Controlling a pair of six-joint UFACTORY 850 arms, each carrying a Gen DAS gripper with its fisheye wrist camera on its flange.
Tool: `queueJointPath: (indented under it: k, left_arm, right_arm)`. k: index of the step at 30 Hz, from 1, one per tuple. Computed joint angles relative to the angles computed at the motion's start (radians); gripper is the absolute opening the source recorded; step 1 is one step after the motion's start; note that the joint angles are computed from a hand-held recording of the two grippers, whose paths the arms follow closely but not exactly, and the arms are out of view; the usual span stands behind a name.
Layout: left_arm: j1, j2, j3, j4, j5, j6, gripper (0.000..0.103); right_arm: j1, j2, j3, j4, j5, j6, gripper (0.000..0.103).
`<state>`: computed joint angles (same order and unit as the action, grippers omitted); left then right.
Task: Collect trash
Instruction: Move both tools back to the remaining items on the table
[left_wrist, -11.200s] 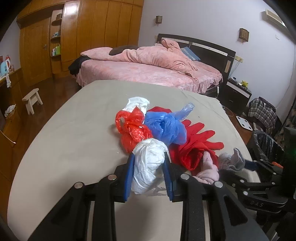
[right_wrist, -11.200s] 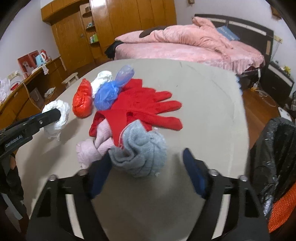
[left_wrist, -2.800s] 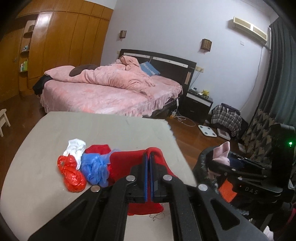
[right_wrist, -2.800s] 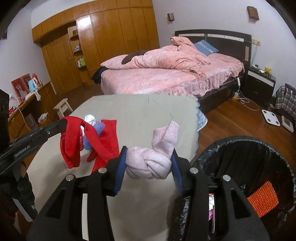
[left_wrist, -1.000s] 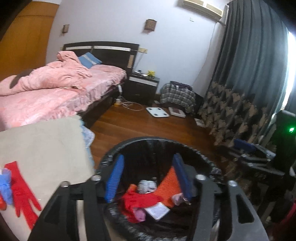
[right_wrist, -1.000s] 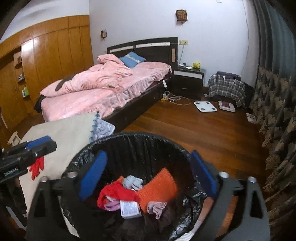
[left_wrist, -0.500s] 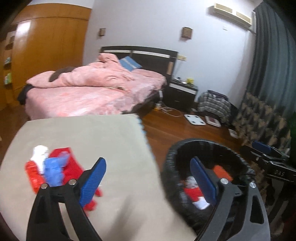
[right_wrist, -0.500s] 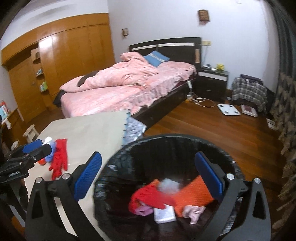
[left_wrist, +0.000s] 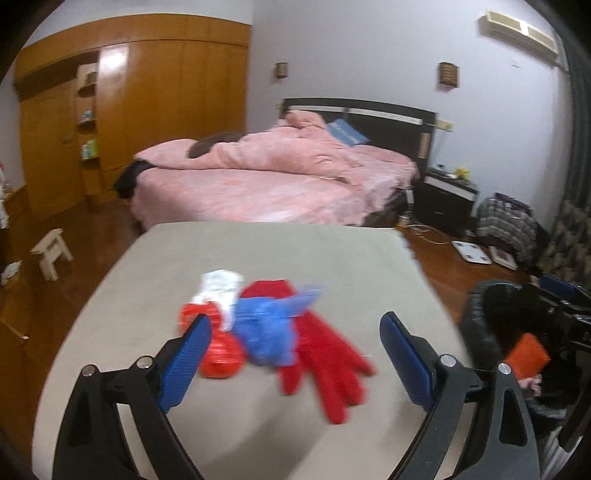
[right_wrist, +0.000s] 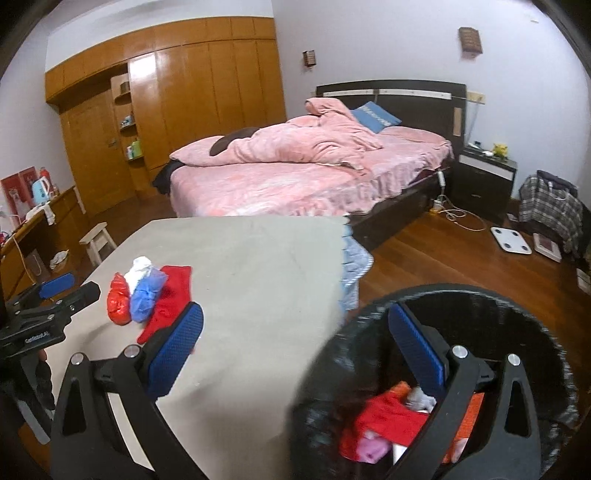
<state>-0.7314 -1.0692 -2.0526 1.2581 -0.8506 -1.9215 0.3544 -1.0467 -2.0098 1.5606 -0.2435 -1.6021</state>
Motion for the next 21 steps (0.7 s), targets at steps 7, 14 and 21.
queueJointPath:
  k: [7, 14, 21]
  left_arm:
    - [0.044, 0.033, 0.114, -0.019, -0.01, -0.062, 0.09]
    - [0.089, 0.024, 0.139, -0.074, 0.058, -0.06, 0.084]
    - [0.111, 0.016, 0.149, -0.09, 0.115, -0.067, 0.078]
  right_arm:
    - [0.048, -0.089, -0.116, -0.175, 0.021, 0.151, 0.098]
    - [0.075, -0.164, -0.221, -0.464, 0.005, 0.423, 0.098]
    - [0.086, -0.203, -0.283, -0.61, -0.014, 0.56, 0.098]
